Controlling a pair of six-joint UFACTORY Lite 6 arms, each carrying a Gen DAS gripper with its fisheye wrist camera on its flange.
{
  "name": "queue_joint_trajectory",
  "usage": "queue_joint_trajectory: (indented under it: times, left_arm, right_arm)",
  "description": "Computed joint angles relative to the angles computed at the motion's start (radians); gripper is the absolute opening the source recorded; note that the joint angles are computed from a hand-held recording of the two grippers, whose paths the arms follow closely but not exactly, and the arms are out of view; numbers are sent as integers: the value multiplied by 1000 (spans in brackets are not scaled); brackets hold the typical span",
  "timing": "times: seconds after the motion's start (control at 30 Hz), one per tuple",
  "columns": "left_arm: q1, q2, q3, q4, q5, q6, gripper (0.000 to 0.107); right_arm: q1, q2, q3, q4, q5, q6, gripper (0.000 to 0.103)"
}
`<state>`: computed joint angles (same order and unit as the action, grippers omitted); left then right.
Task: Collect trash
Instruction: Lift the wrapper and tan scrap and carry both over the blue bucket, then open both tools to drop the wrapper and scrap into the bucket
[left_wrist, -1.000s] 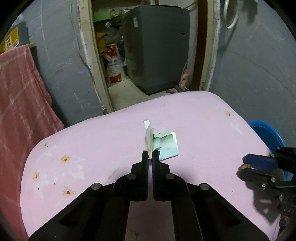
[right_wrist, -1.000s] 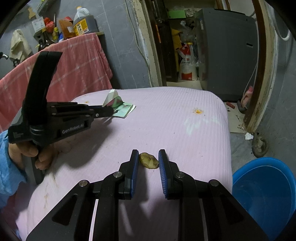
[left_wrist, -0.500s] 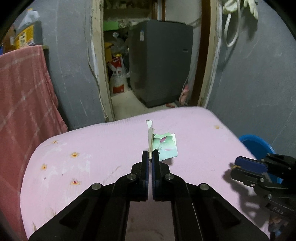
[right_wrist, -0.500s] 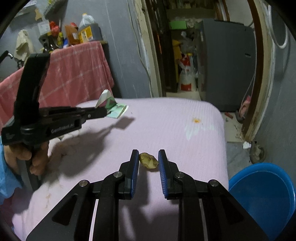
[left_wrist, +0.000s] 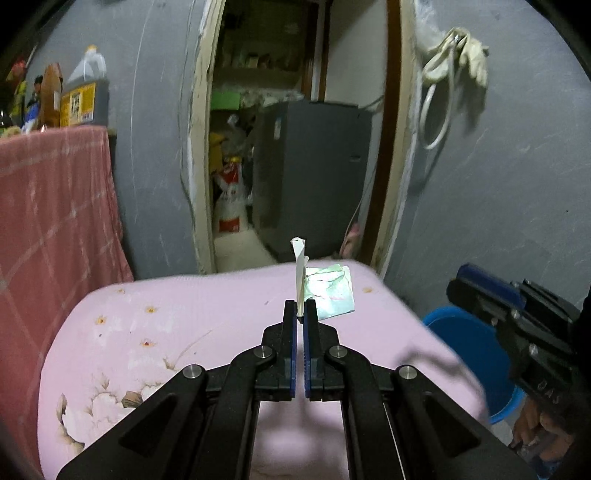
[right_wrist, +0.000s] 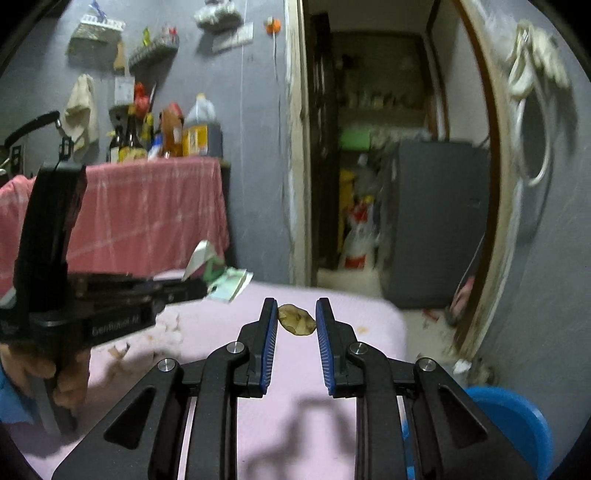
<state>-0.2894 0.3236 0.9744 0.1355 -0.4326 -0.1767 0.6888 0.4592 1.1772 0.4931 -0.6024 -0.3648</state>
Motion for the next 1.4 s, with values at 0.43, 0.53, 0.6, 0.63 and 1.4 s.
queue_joint_trajectory:
  times: [0.43, 0.53, 0.6, 0.63, 1.4]
  left_arm:
    - [-308, -160, -114, -435, -162, 290, 1]
    - [-372, -143, -93, -490, -185, 317, 1]
    - [-415, -125, -75, -522, -194, 326, 1]
    - [-436, -114, -63, -541, -197, 336, 1]
    - [-594, 358, 418, -782, 43, 493, 1]
  right_arm:
    - [60, -382, -407, 194, -307, -128, 19]
    - [59, -460, -497, 226, -341, -137, 19]
    - [47, -514, -559, 242, -352, -126, 19]
    - [45, -539, -587, 251, -360, -126, 19]
    - [-308, -642, -794, 26, -79, 196, 19]
